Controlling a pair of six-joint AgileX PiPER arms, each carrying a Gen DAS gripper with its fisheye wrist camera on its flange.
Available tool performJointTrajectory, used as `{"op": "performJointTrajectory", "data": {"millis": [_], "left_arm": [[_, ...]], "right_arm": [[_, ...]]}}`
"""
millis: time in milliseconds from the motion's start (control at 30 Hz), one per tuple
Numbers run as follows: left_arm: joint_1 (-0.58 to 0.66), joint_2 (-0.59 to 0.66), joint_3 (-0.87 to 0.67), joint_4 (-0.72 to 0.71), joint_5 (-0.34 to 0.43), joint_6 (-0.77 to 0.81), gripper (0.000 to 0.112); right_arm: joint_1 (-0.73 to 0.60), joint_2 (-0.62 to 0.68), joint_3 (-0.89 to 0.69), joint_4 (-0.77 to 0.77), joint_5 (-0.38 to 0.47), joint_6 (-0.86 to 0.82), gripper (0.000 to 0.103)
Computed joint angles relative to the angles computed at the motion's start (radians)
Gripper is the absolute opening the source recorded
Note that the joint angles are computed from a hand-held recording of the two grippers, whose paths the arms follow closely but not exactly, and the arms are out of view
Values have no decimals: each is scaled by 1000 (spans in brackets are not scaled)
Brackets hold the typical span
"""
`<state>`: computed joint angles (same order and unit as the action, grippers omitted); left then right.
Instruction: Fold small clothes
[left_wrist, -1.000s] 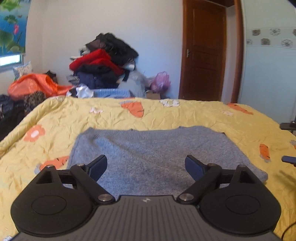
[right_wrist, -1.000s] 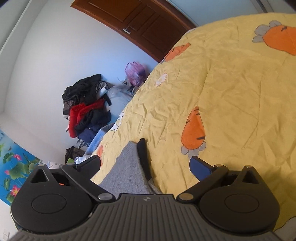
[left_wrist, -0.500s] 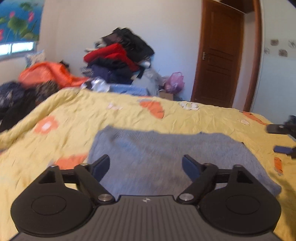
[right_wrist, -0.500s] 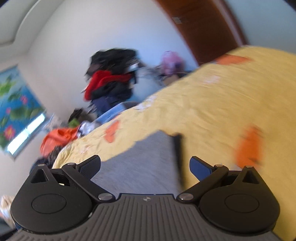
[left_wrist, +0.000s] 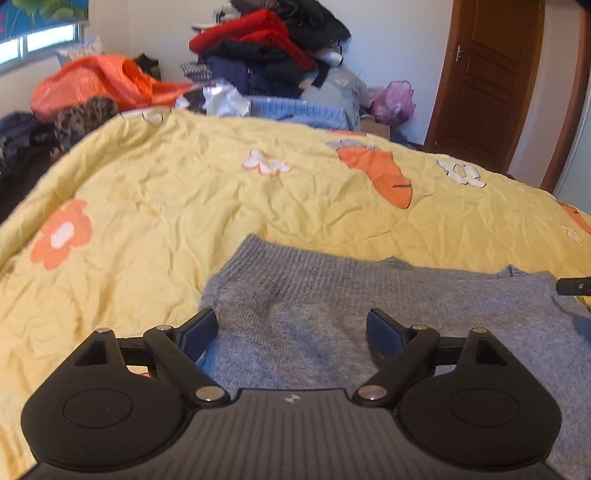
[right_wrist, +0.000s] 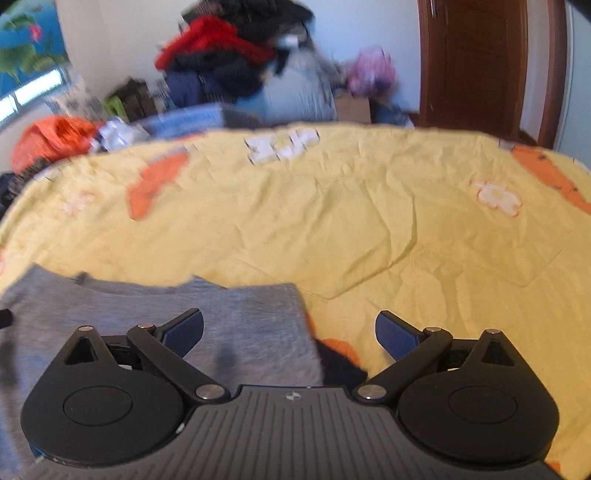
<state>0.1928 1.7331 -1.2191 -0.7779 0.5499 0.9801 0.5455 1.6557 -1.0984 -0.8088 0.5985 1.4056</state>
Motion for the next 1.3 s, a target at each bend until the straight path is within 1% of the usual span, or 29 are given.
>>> {"op": "performJointTrajectory", "data": {"millis": [100, 133, 167, 200, 233, 267, 367, 433, 500, 533, 567, 600, 633, 667, 700, 733, 767, 800, 833, 900, 933, 967, 1000, 1033, 1067, 1100, 1133, 1233, 1300], "left_arm": [[-4, 51, -35, 30, -11, -41, 89], [-3, 65, -45, 18, -4, -26, 89], [-2, 66, -38, -16, -11, 14, 85], [-2, 61, -23, -67, -25, 76, 72], [-7, 58, -19, -88, -34, 110, 33], [-15, 56, -18, -80, -44, 107, 26], [-44, 62, -4, -36, -124, 74, 27], [-50, 58, 40, -139, -192, 195, 30], [-55, 47, 61, -177, -221, 230, 32], [-60, 35, 69, -160, -235, 214, 38], [-64, 16, 89, -170, -262, 220, 49], [-70, -13, 121, -220, -303, 261, 56], [-66, -54, 154, -311, -316, 342, 66], [-51, -103, 182, -411, -288, 438, 74], [-32, -142, 204, -499, -240, 523, 79], [-22, -173, 223, -548, -200, 568, 86], [-23, -187, 233, -556, -168, 576, 86], [-37, -184, 232, -525, -148, 549, 86], [-62, -171, 222, -453, -142, 484, 86], [-113, -133, 198, -267, -147, 311, 86], [-130, -106, 193, -220, -150, 267, 86], [-141, -79, 195, -213, -164, 263, 88], [-142, -68, 211, -247, -184, 299, 90], [-131, -72, 234, -320, -193, 375, 95], [-115, -59, 231, -379, -176, 417, 97], [-115, -53, 229, -398, -182, 425, 98], [-121, -53, 228, -384, -191, 416, 99], [-131, -71, 237, -342, -212, 384, 99], [-134, -107, 255, -253, -236, 283, 99]], "right_arm": [[-35, 46, -15, 74, -62, -85, 86], [-31, 55, -13, 54, -79, -85, 83], [-18, 60, -7, -5, -79, -58, 70], [-12, 60, -1, -42, -90, -43, 57], [-19, 48, 14, -52, -128, -35, 15], [-33, 33, 26, -65, -166, -4, 16], [-16, -2, 52, -271, -141, 208, 15], [-30, 11, 51, -273, -123, 243, 15], [-32, 32, 59, -265, -128, 244, 16], [-16, 39, 65, -291, -115, 273, 21], [3, 44, 63, -308, -83, 293, 38], [30, 46, 47, -301, -15, 295, 50], [65, 42, 34, -313, 66, 326, 63], [106, 16, 49, -363, 122, 396, 63], [141, -25, 83, -430, 138, 480, 63], [175, -65, 111, -476, 138, 543, 65], [209, -91, 127, -496, 129, 567, 71], [240, -97, 126, -494, 127, 563, 74], [267, -89, 118, -477, 128, 551, 81], [293, -47, 92, -408, 119, 494, 81], [299, -19, 77, -366, 122, 457, 81], [301, 13, 66, -332, 130, 435, 81], [297, 39, 77, -338, 131, 454, 83], [305, 43, 107, -384, 137, 512, 93], [307, 40, 153, -462, 129, 603, 97], [299, 20, 183, -500, 107, 658, 97], [297, 17, 184, -498, 113, 672, 97], [310, 45, 120, -412, 158, 550, 98], [335, 23, 98, -347, 215, 534, 91]]}}
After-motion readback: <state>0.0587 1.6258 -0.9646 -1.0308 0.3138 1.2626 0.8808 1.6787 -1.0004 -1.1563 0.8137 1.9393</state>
